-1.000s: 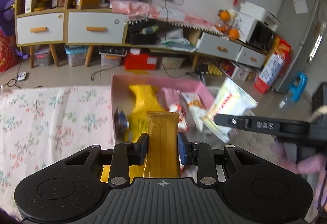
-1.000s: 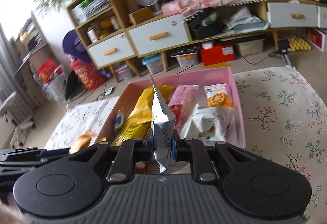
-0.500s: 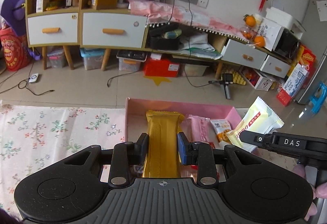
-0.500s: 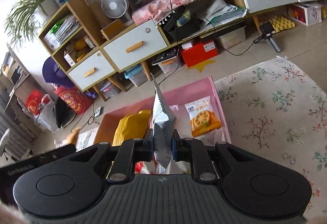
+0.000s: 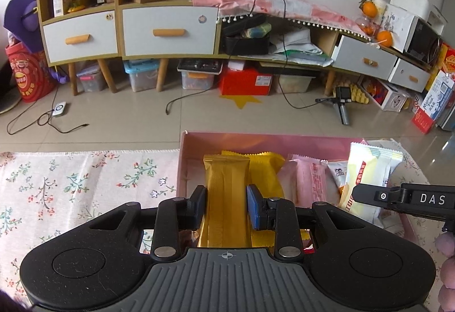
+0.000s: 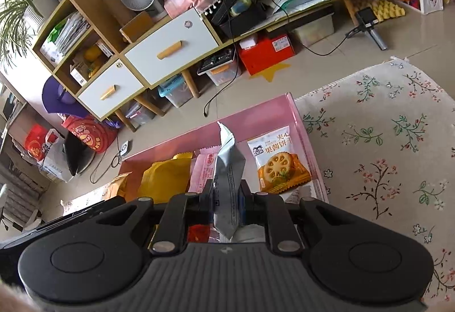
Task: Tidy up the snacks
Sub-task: 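Lower both packets into the pink box and open both grippers, then move both grippers back over the remaining snacks on the table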
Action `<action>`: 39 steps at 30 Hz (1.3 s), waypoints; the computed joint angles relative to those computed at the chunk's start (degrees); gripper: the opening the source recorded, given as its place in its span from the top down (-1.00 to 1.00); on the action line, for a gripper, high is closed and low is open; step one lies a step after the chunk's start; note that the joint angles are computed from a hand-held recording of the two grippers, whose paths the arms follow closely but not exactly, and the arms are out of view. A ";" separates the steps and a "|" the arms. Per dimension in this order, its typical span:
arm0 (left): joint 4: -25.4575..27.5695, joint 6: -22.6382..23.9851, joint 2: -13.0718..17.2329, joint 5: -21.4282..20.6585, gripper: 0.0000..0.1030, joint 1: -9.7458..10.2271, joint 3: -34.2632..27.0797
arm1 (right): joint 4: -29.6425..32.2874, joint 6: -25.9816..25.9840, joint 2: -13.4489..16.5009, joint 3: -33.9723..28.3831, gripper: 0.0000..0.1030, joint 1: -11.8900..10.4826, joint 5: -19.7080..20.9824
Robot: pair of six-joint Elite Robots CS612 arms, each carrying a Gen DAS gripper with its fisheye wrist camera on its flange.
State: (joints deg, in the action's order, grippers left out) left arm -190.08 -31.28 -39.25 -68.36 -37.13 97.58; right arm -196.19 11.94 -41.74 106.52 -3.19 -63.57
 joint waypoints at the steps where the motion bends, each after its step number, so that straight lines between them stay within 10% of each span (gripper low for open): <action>1: -0.06 0.12 0.07 -0.28 0.45 0.03 -0.03 | 0.33 -0.34 -0.07 -0.08 0.72 0.11 -0.24; 14: -2.96 2.59 -0.03 0.22 -0.40 -0.83 0.69 | -0.76 -0.53 -0.32 0.03 -0.04 0.14 -0.90; 39: -8.07 -1.45 -6.66 6.09 -0.91 -6.09 13.08 | -7.85 -10.13 -5.57 9.06 -0.95 -0.28 -3.17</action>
State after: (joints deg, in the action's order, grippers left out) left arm -198.15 -32.74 -45.90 -62.28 -43.22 110.66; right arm -204.04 1.81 -47.31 115.58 -3.46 -66.74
